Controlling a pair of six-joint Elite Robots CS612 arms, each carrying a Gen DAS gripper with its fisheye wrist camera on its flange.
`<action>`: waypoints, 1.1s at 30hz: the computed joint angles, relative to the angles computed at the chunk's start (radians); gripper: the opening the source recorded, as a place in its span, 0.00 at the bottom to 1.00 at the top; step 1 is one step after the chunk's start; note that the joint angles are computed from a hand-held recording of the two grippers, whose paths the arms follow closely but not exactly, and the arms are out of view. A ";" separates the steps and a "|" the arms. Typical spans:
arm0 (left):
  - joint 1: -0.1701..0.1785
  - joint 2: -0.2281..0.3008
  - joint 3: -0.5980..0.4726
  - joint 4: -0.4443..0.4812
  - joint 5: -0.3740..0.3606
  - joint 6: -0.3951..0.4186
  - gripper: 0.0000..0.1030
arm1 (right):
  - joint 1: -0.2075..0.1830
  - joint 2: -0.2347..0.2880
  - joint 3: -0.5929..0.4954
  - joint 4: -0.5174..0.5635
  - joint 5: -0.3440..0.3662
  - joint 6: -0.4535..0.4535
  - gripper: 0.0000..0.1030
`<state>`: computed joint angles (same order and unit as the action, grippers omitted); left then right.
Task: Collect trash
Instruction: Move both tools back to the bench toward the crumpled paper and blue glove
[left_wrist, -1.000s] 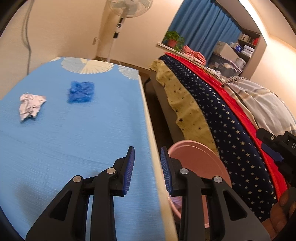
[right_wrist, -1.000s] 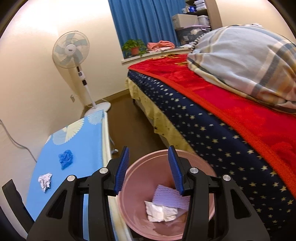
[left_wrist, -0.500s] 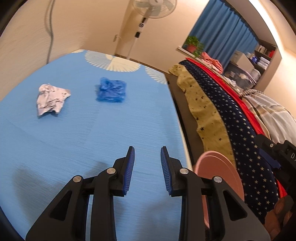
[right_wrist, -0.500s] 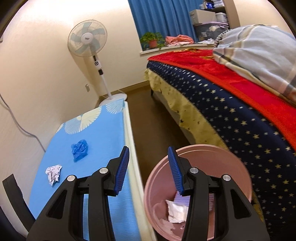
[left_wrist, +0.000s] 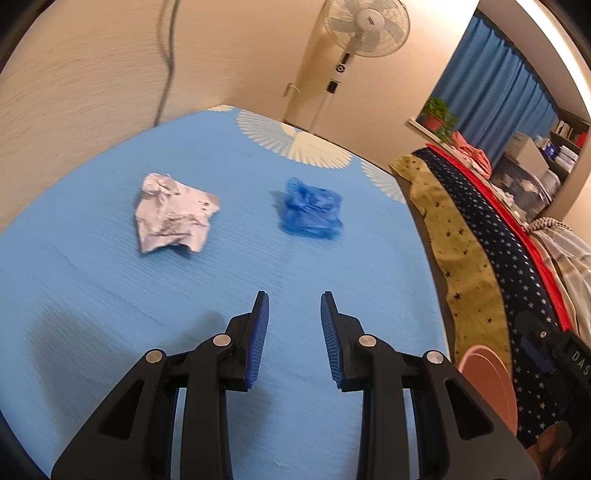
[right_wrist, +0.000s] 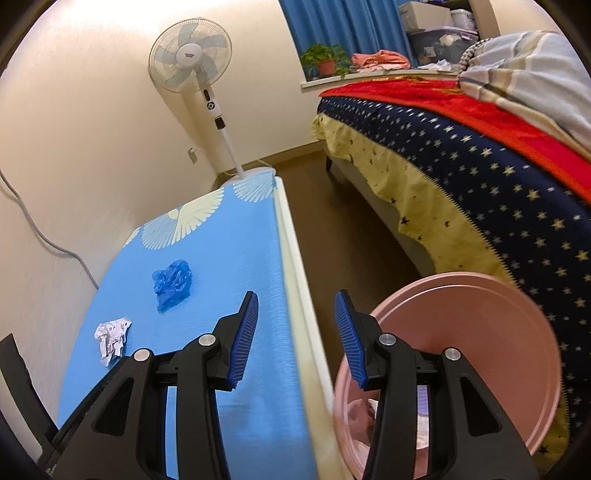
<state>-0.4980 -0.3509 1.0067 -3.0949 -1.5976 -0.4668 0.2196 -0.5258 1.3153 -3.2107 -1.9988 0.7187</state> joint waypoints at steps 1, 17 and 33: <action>0.000 0.002 -0.005 0.001 0.010 0.003 0.28 | -0.001 0.010 -0.014 -0.001 0.014 -0.006 0.44; 0.027 0.033 -0.085 0.147 0.175 -0.100 0.38 | -0.003 0.095 -0.158 0.036 0.125 -0.094 0.44; 0.042 0.059 -0.135 0.219 0.123 -0.127 0.12 | -0.003 0.170 -0.317 0.157 0.199 -0.121 0.54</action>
<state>-0.4556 -0.2924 0.8714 -2.8764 -1.4742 -0.5934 0.2165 -0.3556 0.9988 -3.0541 -1.7994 0.5974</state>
